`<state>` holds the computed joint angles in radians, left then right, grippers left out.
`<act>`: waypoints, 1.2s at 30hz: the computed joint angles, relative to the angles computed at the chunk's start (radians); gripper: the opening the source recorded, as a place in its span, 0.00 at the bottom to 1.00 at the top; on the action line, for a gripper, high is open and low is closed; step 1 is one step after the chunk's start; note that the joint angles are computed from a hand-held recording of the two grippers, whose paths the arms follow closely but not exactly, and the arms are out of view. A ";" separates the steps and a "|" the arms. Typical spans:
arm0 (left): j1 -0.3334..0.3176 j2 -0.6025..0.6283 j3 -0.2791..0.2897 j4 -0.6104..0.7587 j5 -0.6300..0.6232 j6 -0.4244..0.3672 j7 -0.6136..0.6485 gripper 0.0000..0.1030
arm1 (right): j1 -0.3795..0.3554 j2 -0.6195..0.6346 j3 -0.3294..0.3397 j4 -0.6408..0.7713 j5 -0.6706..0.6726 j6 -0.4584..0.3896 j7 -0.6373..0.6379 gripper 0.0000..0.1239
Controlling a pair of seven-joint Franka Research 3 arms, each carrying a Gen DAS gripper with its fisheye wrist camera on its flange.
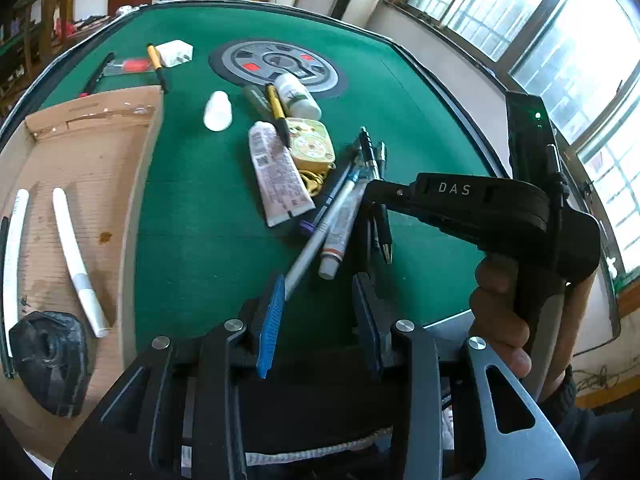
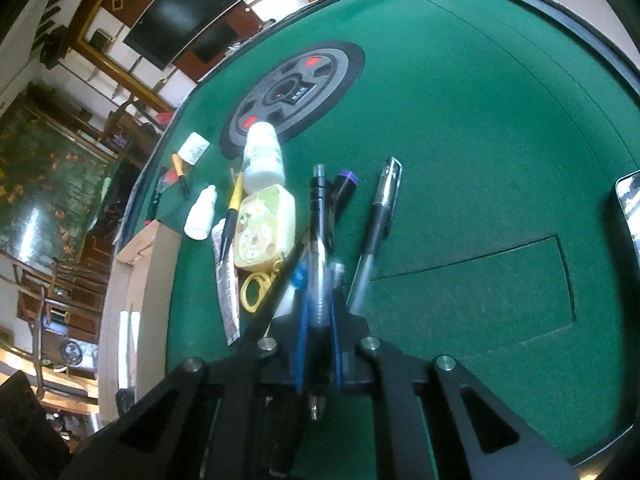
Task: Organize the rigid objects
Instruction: 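Grasp the black pen with blue clip using the right tool, then grasp the black marker with the left tool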
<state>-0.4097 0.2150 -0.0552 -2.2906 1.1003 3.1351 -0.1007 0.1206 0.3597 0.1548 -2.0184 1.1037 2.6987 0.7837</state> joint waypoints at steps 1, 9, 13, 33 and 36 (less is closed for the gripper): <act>0.005 0.003 -0.009 0.002 -0.013 0.000 0.016 0.34 | -0.005 -0.002 0.001 -0.003 0.006 -0.005 -0.007 0.07; 0.127 0.082 -0.186 0.041 -0.336 -0.003 0.372 0.34 | -0.022 -0.033 -0.005 -0.036 0.103 0.001 -0.113 0.07; 0.158 0.120 -0.244 0.081 -0.440 -0.035 0.493 0.34 | -0.022 -0.040 -0.013 -0.044 0.132 0.013 -0.143 0.07; -0.040 0.222 -0.082 0.265 -0.518 -0.242 0.622 0.14 | -0.021 -0.014 -0.022 -0.036 0.081 0.008 -0.099 0.08; -0.030 0.202 -0.081 0.228 -0.530 -0.187 0.604 0.14 | -0.024 -0.032 -0.017 -0.053 0.091 0.016 -0.114 0.08</act>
<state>-0.4394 0.4174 -0.1361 -2.0625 0.5707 2.9484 0.5034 0.0966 0.3273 0.1374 -2.0710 1.1946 2.7143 0.6697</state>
